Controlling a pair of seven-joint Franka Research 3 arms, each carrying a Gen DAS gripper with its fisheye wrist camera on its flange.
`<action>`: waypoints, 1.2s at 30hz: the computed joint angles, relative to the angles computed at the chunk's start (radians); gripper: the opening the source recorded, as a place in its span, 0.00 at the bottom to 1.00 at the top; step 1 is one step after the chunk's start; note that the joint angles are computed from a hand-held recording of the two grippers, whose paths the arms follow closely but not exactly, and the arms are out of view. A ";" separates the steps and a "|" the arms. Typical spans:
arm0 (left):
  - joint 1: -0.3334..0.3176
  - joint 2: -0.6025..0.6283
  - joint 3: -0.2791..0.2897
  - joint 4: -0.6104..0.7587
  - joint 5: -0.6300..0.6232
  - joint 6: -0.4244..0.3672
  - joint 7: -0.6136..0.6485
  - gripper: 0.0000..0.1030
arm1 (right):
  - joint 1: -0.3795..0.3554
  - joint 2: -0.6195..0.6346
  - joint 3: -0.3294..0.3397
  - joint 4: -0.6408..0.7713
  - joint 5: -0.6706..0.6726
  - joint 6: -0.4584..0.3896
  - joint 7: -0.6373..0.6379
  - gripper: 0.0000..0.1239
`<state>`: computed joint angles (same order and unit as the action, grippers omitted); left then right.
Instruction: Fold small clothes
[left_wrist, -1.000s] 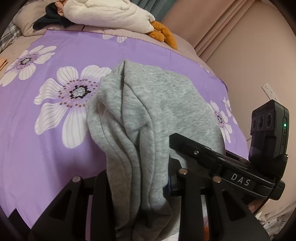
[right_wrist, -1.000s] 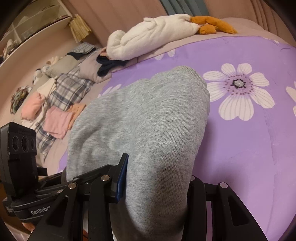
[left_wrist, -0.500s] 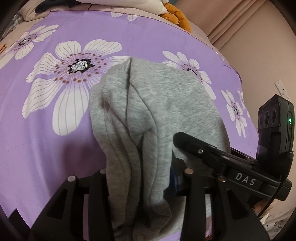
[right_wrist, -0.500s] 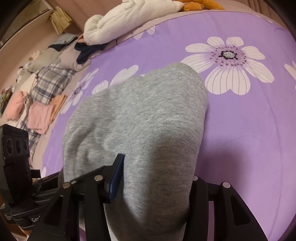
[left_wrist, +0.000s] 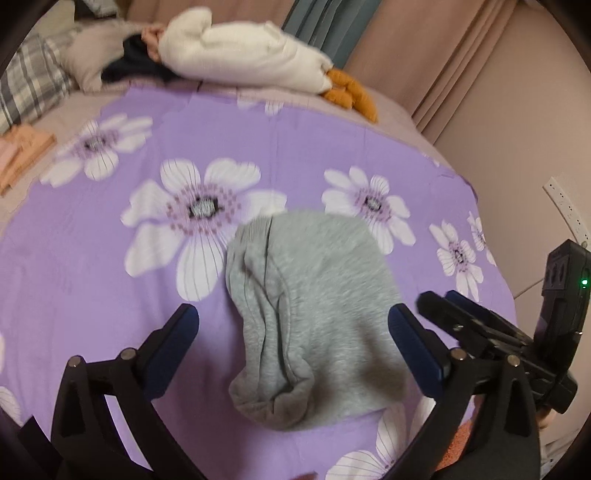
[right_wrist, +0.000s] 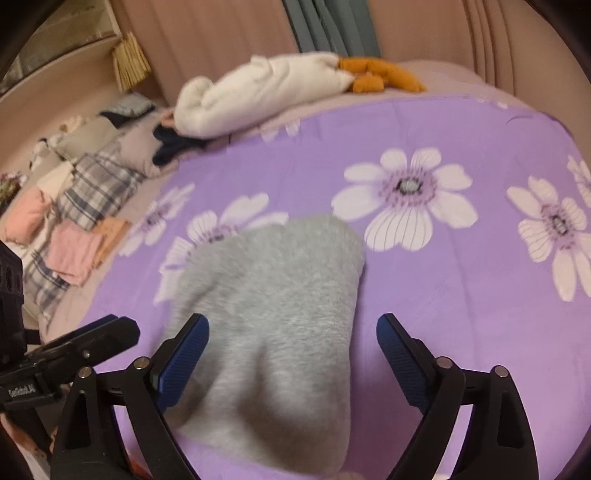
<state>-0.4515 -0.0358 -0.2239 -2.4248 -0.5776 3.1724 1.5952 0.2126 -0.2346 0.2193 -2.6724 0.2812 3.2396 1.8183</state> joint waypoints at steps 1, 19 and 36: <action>0.039 -0.020 -0.027 -0.019 0.112 0.002 -0.099 1.00 | -0.026 -0.018 0.030 -0.007 -0.003 0.010 0.010 0.78; 0.373 -0.220 -0.316 -0.171 0.642 0.023 -0.601 1.00 | -0.432 -0.298 0.491 -0.111 -0.064 0.010 0.229 0.82; 0.373 -0.241 -0.284 -0.186 0.864 -0.003 -0.801 1.00 | -0.386 -0.318 0.434 -0.134 -0.203 -0.046 0.373 0.82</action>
<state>-0.0784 -0.2766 -0.5081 -2.6103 0.2868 3.1696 0.7945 -0.1736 -0.5526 0.6528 -2.8068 0.0783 3.1936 2.1915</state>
